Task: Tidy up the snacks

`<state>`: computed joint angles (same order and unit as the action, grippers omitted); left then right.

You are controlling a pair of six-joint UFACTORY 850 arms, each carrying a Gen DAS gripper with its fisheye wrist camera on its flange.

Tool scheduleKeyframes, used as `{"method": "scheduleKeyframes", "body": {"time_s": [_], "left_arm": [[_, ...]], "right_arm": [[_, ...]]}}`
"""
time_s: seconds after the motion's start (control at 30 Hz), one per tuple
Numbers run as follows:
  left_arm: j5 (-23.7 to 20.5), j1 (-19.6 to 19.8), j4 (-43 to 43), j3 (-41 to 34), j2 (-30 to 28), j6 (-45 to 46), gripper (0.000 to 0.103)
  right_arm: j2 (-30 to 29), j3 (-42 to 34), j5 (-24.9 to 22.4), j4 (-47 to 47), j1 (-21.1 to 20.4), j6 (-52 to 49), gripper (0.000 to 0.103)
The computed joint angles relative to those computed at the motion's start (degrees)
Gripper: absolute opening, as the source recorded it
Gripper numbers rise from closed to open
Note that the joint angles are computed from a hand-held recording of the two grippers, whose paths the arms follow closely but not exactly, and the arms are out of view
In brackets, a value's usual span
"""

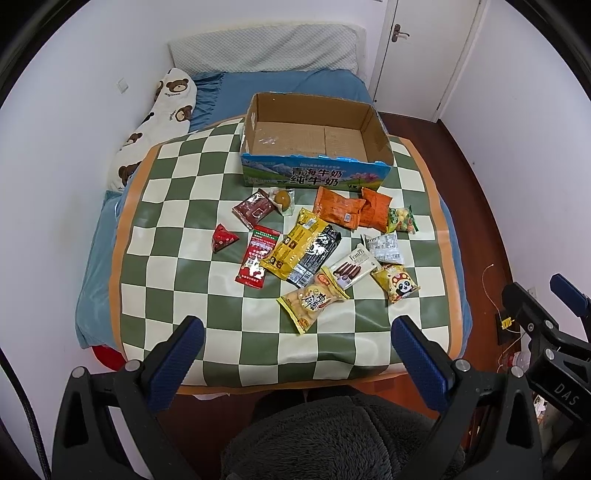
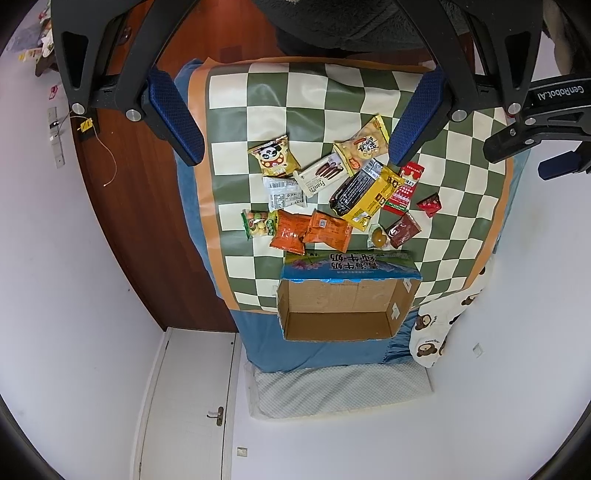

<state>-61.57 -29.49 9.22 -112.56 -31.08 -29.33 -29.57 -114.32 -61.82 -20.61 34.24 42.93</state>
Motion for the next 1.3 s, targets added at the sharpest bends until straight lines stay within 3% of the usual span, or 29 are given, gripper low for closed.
{"method": "scheduleKeyframes", "body": {"time_s": [1.3], "left_arm": [[1.6,-0.22,0.53,1.05,1.04,-1.0,0.103]], "right_arm": [[-0.6,-2.01,-0.26,-0.13,0.43,-0.24,0.101]]}}
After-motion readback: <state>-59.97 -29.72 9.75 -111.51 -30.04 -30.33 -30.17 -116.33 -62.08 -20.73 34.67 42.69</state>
